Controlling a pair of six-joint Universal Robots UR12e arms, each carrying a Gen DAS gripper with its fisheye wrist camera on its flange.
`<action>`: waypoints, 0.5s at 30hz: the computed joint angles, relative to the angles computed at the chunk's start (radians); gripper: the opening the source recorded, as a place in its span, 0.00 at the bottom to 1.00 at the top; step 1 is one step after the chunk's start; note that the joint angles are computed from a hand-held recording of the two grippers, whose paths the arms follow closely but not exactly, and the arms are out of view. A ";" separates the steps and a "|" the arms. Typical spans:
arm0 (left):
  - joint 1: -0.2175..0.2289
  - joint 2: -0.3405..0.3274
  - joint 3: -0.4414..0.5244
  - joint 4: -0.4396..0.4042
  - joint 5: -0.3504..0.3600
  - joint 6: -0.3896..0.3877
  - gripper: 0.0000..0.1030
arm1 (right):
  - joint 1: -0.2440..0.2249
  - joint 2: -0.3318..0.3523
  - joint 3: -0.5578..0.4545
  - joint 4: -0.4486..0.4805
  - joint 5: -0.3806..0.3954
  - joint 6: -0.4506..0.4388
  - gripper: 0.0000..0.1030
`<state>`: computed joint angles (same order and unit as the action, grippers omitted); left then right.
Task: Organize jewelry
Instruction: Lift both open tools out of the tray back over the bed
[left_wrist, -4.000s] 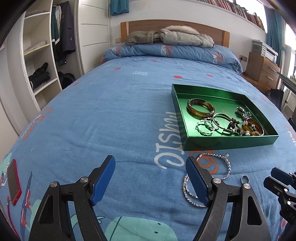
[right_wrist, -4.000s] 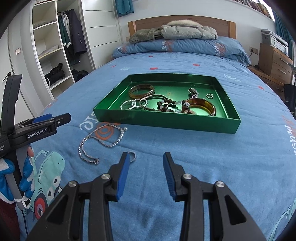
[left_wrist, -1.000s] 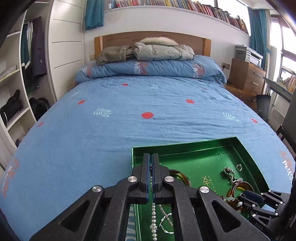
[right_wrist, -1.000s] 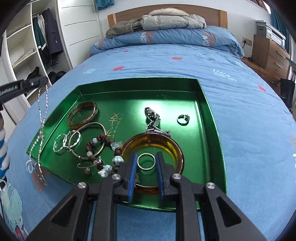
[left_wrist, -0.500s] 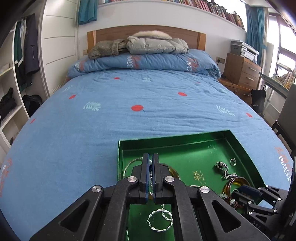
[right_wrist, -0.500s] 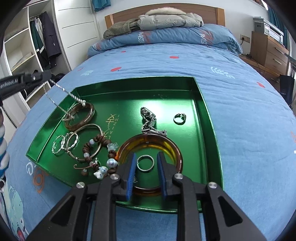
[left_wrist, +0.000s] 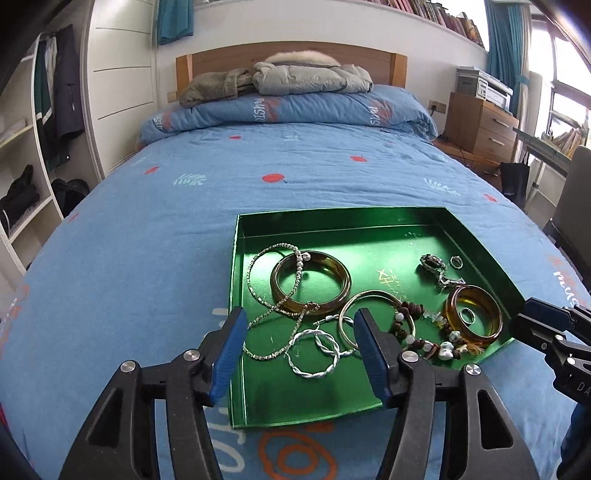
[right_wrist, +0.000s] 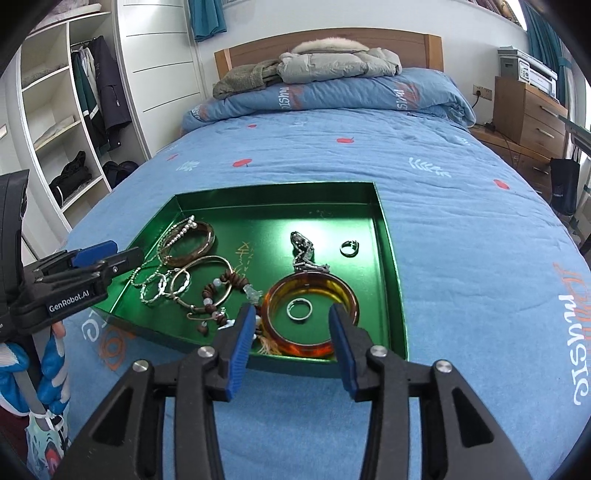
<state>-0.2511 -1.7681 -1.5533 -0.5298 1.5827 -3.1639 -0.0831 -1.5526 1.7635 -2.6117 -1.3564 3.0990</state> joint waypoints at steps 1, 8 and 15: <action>-0.007 0.013 -0.015 0.014 0.016 0.001 0.60 | 0.000 -0.011 0.008 -0.006 0.004 -0.002 0.39; -0.042 0.086 -0.096 0.062 0.088 0.003 0.72 | 0.001 -0.072 0.058 -0.038 0.034 0.012 0.39; -0.059 0.144 -0.154 0.056 0.132 -0.056 0.81 | 0.003 -0.146 0.133 -0.077 0.053 0.023 0.40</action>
